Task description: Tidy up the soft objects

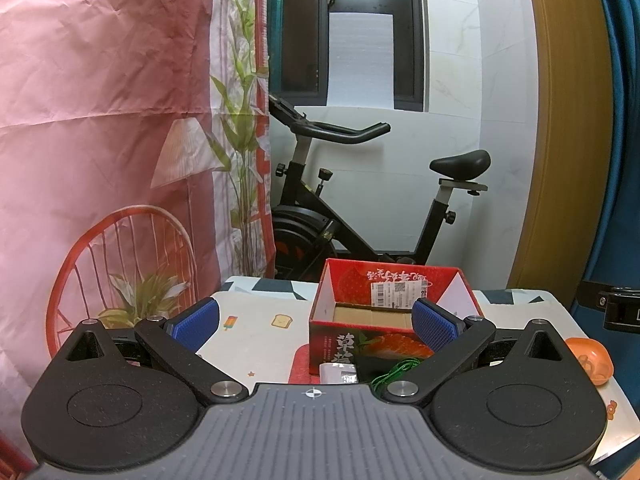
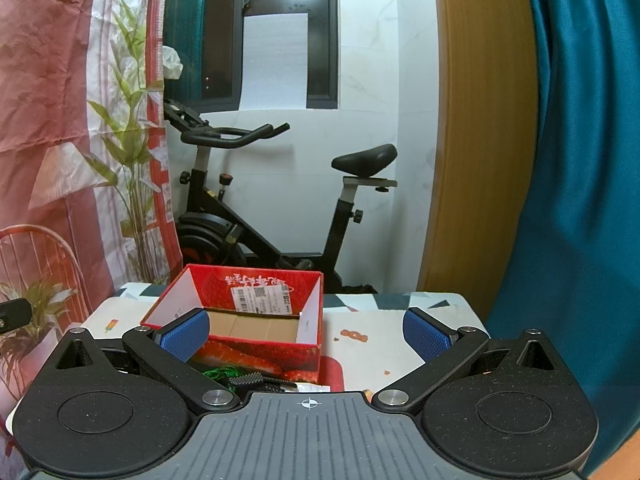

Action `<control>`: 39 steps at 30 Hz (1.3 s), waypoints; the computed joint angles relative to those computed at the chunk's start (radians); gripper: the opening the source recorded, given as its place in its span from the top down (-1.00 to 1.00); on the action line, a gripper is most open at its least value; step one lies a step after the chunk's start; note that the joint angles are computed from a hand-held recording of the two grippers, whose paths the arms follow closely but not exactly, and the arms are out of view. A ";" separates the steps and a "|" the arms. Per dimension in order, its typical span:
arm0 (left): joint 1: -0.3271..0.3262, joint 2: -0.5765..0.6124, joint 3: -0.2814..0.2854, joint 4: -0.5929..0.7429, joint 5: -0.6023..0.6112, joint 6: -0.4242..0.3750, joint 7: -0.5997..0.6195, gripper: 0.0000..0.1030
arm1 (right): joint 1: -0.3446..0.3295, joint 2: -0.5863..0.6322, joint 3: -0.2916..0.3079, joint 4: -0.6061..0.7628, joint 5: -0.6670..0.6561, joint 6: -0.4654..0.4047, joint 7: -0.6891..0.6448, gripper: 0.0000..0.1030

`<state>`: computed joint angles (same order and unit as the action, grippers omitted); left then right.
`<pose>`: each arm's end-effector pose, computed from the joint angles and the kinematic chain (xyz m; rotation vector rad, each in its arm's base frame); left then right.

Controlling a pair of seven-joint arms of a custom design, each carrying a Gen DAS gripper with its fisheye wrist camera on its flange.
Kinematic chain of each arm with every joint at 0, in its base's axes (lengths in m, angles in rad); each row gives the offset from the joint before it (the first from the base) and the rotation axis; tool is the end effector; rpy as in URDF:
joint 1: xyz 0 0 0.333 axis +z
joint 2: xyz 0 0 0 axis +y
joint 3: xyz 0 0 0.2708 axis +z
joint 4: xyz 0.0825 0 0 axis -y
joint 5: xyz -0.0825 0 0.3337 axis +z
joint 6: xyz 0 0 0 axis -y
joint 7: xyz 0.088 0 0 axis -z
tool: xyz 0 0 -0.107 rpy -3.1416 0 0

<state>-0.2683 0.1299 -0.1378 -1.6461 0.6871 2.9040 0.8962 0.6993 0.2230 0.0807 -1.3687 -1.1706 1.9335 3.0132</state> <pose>0.5307 -0.2635 0.6252 -1.2830 1.7237 -1.1224 0.4721 0.3689 0.6243 -1.2043 1.8452 -1.2210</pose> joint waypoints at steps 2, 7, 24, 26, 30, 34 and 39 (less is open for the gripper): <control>0.000 -0.002 0.001 -0.003 0.004 0.002 -0.003 -1.00 | 0.001 0.003 0.000 0.006 0.001 -0.002 -0.002 -0.99; 0.001 -0.002 0.001 -0.005 0.005 0.004 -0.004 -1.00 | -0.004 -0.003 -0.001 -0.006 0.001 0.007 0.002 -0.99; 0.001 -0.003 0.000 -0.007 0.011 0.005 -0.011 -1.00 | -0.004 0.000 0.000 -0.007 0.002 0.006 0.004 -0.99; 0.001 -0.003 0.000 -0.007 0.011 0.005 -0.011 -1.00 | -0.003 0.001 -0.001 -0.005 0.002 0.005 0.003 -0.99; 0.001 -0.003 0.001 -0.009 0.012 0.005 -0.013 -1.00 | -0.002 0.002 -0.001 -0.004 0.002 0.005 0.003 -0.99; 0.000 -0.005 0.001 -0.015 0.017 0.007 -0.020 -1.00 | -0.001 0.005 -0.002 0.002 0.004 0.003 0.001 -0.99; 0.001 -0.005 0.000 -0.016 0.018 0.008 -0.021 -1.00 | 0.002 0.010 -0.004 0.017 0.009 -0.001 -0.009 -0.99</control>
